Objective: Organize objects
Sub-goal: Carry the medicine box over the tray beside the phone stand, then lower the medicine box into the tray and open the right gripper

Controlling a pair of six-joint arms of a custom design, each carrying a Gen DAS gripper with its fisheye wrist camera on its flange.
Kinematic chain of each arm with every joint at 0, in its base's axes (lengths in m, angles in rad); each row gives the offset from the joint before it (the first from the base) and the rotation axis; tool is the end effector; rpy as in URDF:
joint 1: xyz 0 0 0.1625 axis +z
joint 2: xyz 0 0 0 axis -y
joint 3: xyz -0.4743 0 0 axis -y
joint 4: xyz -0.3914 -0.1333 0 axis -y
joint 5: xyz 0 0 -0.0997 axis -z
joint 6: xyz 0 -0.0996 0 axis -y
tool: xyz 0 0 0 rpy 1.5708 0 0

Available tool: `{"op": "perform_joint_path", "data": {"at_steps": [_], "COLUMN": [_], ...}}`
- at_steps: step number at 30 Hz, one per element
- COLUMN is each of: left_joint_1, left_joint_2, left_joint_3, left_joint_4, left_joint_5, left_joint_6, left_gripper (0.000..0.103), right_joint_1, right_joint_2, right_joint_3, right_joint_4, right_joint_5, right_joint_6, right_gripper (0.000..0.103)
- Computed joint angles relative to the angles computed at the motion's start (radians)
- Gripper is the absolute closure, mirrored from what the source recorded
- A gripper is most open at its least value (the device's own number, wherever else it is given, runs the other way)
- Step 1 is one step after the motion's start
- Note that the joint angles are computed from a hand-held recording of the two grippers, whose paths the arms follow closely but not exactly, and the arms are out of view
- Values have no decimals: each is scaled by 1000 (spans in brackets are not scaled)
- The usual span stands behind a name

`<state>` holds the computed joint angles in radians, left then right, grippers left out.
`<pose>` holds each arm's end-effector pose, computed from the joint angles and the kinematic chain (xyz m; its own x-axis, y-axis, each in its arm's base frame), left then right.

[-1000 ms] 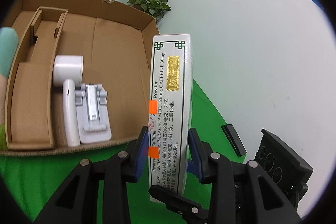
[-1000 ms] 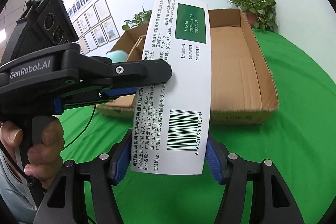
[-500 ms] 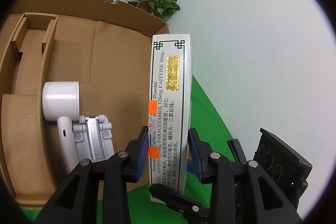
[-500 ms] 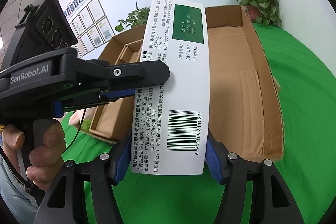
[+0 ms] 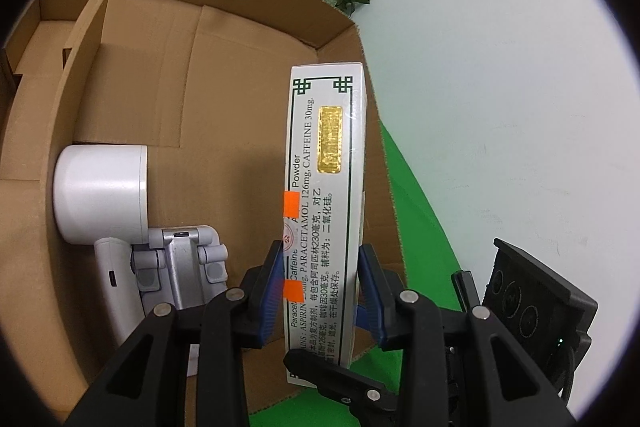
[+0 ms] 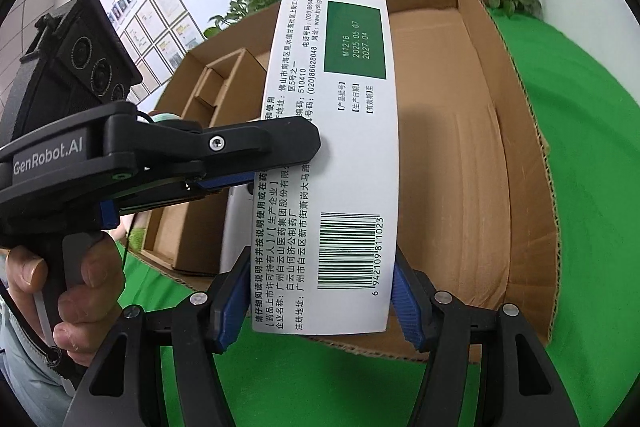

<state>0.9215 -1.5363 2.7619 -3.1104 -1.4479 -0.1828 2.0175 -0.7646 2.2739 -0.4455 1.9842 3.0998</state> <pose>-0.0499 -0.3063 0.2050 -0.9044 0.4227 -0.0585 0.4176 0.8485 -0.3249 0.2239 -0.2514 -0.0280 -0.8936 -0.2524 0.3712 -0.4154 0.7786 -0.4705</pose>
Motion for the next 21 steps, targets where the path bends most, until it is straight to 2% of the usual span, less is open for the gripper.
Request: {"op": "perform_joint_path", "data": {"at_steps": [9,12,16,18,21], "left_joint_1": [36,49,83,71,29], "left_joint_2": [122,154,181,181,133], "left_joint_3": [-23,-19,-18,-6,-3], "left_joint_4": [-50,-70,-114,-131,-56], "left_joint_5": [38,54,28,43,102], "left_joint_6": [9,12,31,35,13], "left_gripper": [67,65,64,62,60], "right_joint_1": [-89,-97,-81,-78,-40], "right_joint_2": [27,53,68,69,94], "right_joint_3": [-63,-90,-111,-116,-142], "right_joint_4": [95,127,141,146,162], "right_joint_5": [-38,-12,23,30,111], "right_joint_6": [9,30,44,53,68], "right_gripper": [43,42,42,43,44]}}
